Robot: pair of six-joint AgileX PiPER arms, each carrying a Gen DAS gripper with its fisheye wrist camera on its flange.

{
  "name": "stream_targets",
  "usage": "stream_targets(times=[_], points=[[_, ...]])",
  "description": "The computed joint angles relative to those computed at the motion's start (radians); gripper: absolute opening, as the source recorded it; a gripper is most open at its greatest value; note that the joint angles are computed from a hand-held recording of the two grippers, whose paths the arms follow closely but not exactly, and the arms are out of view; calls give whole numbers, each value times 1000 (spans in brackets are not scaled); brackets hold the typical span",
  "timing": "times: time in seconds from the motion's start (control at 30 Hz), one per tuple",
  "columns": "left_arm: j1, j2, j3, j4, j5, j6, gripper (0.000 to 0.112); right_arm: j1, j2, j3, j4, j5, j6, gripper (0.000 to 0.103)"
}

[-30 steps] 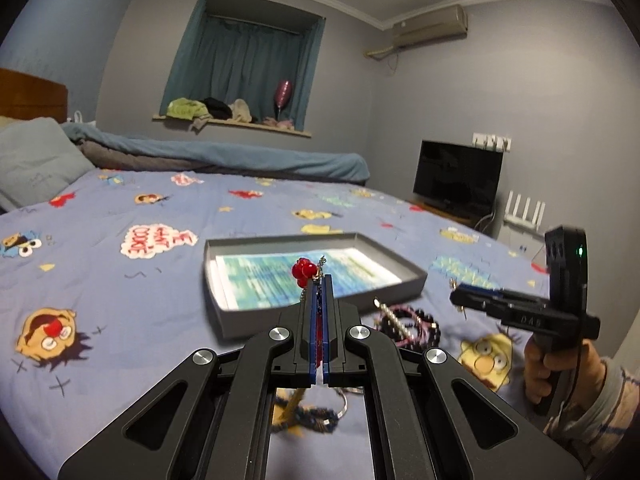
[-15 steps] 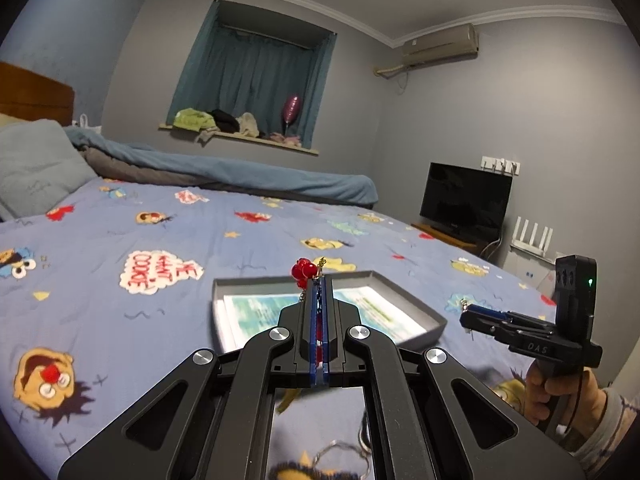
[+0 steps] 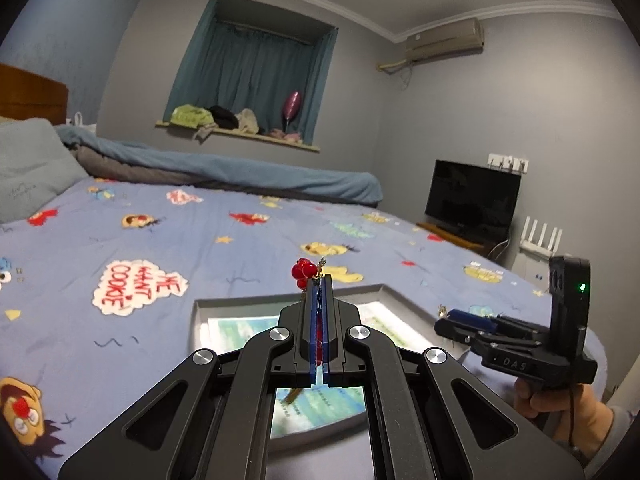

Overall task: Organize jewelry
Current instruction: 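Carry both items into the grey box and open both tools to release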

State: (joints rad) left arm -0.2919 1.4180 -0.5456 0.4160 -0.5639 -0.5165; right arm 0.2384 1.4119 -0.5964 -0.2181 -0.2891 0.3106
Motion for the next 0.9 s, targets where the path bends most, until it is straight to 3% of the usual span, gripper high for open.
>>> stream_targets(times=[0.13, 0.43, 0.73, 0.83, 0.9], points=[[1, 71, -39, -4, 33, -2, 2, 15, 58, -49, 73, 48, -71, 40], [-34, 168, -123, 37, 212, -28, 2, 42, 125, -93, 279, 108, -282, 40], [-40, 186, -135, 71, 263, -71, 3, 43, 153, -116, 358, 132, -356, 41], [-52, 177, -121, -48, 262, 34, 20, 37, 150, -110, 291, 127, -293, 42], [-54, 163, -105, -69, 247, 57, 32, 36, 147, -106, 260, 122, -266, 56]])
